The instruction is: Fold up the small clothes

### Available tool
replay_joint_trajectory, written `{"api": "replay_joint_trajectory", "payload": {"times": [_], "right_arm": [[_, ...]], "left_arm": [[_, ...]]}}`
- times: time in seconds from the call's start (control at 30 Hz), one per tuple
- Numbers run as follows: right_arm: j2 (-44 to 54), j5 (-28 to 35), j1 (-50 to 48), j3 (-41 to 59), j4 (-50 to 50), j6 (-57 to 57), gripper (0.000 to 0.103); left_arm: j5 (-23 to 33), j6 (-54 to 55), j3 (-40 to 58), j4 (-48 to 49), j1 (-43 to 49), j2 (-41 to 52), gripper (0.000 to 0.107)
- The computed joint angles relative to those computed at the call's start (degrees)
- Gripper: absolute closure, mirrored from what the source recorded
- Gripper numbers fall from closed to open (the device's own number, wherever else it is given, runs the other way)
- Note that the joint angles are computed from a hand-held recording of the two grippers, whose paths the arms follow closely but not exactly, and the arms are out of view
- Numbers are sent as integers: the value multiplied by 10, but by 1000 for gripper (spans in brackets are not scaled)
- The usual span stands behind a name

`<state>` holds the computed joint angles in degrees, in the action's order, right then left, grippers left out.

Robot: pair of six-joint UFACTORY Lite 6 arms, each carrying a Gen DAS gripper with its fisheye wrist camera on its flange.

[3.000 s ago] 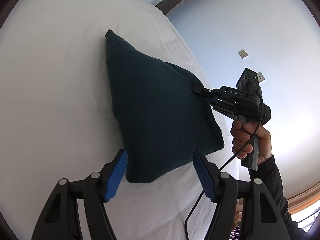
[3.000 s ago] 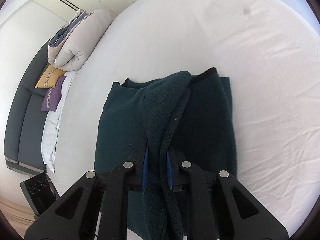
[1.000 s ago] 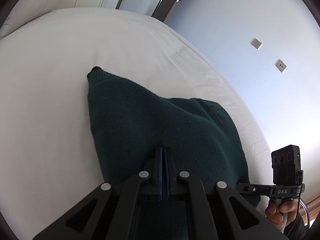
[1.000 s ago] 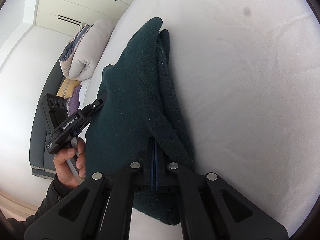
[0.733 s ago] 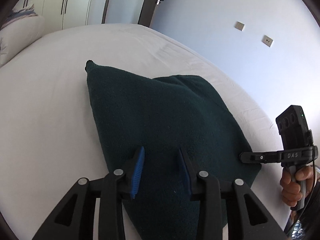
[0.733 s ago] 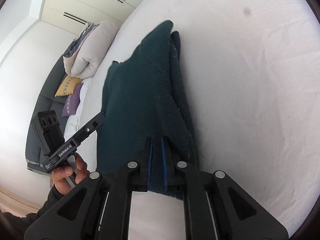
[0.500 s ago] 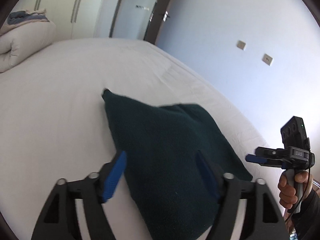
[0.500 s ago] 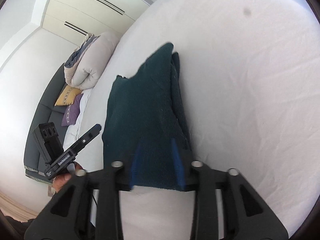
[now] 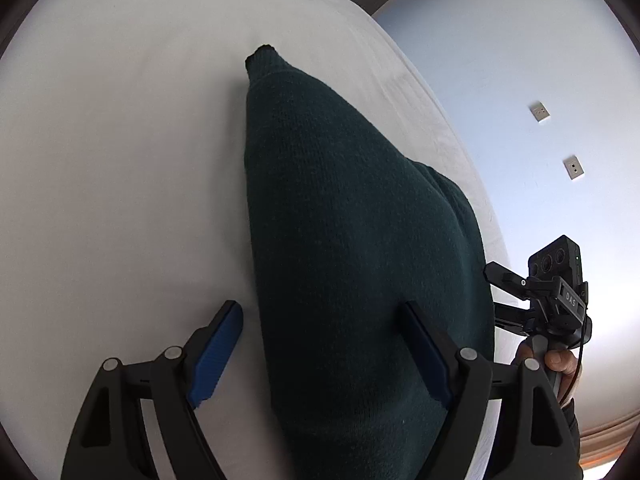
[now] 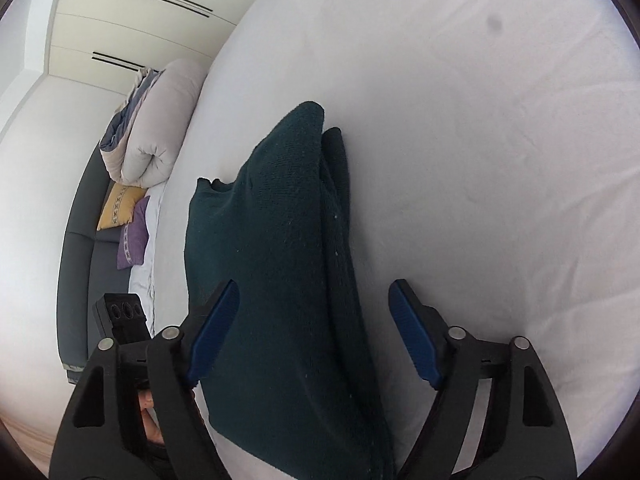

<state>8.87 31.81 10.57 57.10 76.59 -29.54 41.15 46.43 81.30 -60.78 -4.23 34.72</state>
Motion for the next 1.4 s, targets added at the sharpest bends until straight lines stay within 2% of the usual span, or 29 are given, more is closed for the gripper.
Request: {"api": "replay_joint_trajectory", "payload": {"times": [0.03,0.07,0.1,0.17,0.27,0.47,0.53,0.67,0.8,0.87,1.03,1.13,1.27,1.33,1.4], "right_arm": [[20,12,-5,21,-7,3,36],[57,18,-4,58,-23,17,37],[83,25,-2,89,-51,42,42],[136,30,14,161,-125,103,46],[195,35,45,259,-264,223,51],[210,47,108,332,-518,438,70],[228,75,147,385,-638,535,78],[264,174,224,498,-810,676,83],[241,231,288,544,-856,737,84],[220,246,325,552,-866,763,84],[218,277,439,620,-878,843,84],[263,288,507,691,-881,887,84],[350,278,567,780,-874,930,84],[380,251,586,786,-869,954,84],[425,233,592,810,-856,968,84]], "left_arm": [[4,-24,21,22,-6,12,26],[5,-42,35,40,-13,19,33],[8,-52,48,50,-19,27,39],[-2,-86,58,73,-32,30,44],[-13,-117,67,103,-46,32,49],[-38,-196,77,190,-78,19,56],[-39,-207,73,202,-81,8,60],[-45,-224,19,225,-87,-66,67],[-48,-225,-98,254,-80,-214,68],[-30,-213,-161,262,-60,-305,68],[89,-157,-291,285,51,-536,68],[199,-55,-348,279,198,-641,67],[298,84,-401,279,396,-696,67],[303,127,-427,286,453,-693,67],[272,139,-470,297,462,-689,66]]}}
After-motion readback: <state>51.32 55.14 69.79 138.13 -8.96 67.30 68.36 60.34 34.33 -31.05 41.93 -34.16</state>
